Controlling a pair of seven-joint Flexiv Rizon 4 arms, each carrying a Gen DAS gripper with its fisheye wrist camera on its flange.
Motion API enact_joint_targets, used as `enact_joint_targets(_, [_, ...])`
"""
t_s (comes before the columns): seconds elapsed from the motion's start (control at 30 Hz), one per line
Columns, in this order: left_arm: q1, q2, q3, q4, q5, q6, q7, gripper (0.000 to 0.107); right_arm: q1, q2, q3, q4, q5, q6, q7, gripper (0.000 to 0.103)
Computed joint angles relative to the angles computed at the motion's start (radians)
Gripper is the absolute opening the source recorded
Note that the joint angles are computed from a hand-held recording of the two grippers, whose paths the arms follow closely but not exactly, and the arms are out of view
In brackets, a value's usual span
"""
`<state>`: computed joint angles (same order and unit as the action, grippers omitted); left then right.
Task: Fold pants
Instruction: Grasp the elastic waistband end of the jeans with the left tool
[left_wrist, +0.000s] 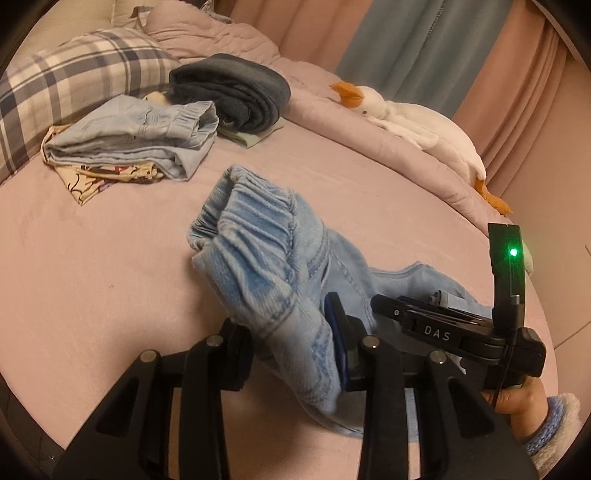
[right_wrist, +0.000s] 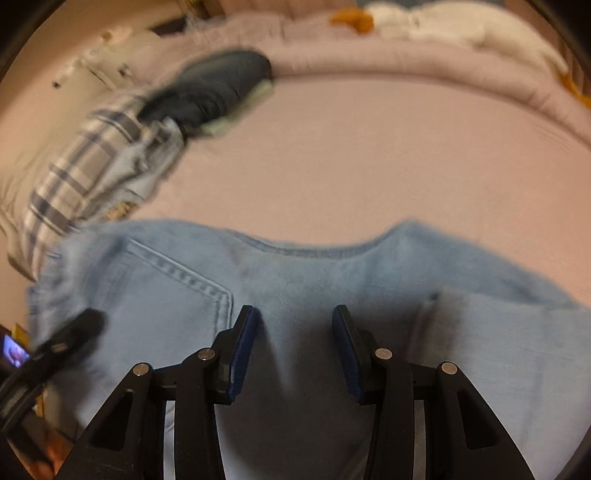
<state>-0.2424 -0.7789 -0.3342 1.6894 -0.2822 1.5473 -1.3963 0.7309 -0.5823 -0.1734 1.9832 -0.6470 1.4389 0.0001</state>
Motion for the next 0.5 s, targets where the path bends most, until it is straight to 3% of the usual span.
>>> enact_joint_targets(0.5, [-0.014,0.013,0.018,0.008,0.009,-0.007,-0.001,0.034,-0.038,0.088,0.142,0.035,-0.056,-0.173,-0.017,0.047])
